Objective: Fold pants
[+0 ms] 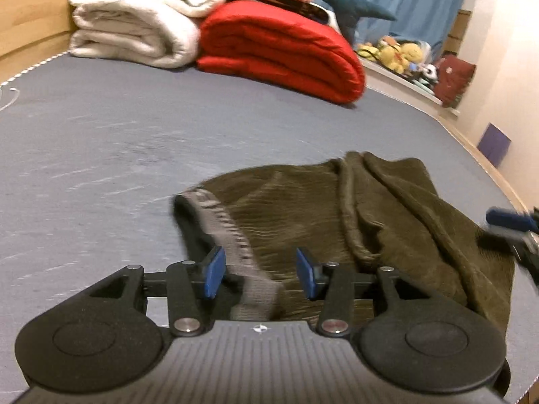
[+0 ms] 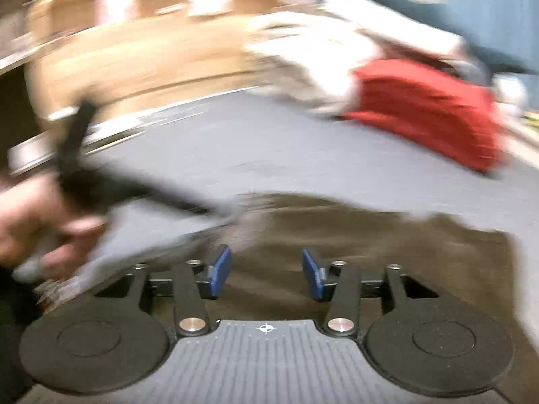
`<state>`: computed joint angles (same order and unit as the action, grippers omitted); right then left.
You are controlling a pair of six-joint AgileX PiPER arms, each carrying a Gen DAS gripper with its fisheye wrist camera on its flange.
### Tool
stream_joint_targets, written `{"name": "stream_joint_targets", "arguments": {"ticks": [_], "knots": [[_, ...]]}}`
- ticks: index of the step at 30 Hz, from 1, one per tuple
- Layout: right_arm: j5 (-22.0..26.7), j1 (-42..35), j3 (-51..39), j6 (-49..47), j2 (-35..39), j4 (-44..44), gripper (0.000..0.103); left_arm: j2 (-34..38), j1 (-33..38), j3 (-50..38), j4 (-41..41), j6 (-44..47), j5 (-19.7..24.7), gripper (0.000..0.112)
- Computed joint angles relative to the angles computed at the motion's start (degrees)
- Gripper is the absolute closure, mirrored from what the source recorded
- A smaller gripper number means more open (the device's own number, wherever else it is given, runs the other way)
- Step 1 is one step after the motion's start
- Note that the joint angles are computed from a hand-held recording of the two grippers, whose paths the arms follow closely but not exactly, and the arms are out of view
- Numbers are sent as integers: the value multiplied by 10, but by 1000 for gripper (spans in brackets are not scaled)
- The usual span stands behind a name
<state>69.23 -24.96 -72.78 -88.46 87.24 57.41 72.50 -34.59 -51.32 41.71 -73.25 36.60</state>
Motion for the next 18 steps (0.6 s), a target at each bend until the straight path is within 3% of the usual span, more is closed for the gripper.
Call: {"name": "stream_joint_targets", "arguments": {"ticks": [3, 4, 8, 11, 15, 17, 18], "knots": [[-133, -7, -37, 84, 46, -38, 44, 55, -29, -31, 38, -36, -4, 62], [-155, -4, -55, 126, 66, -65, 44, 71, -34, -42, 42, -41, -6, 62], [-172, 5, -126, 248, 151, -161, 44, 134, -53, -75, 58, -68, -19, 62], [-178, 12, -142, 248, 183, -181, 44, 169, -61, -97, 62, -74, -22, 62], [-207, 21, -97, 207, 173, -186, 46, 186, -69, -108, 69, -95, -26, 62], [-224, 26, -86, 186, 171, -184, 65, 190, -75, -111, 75, -103, -24, 62], [-233, 32, -85, 196, 171, -194, 81, 192, -78, -112, 80, -107, -22, 62]]}}
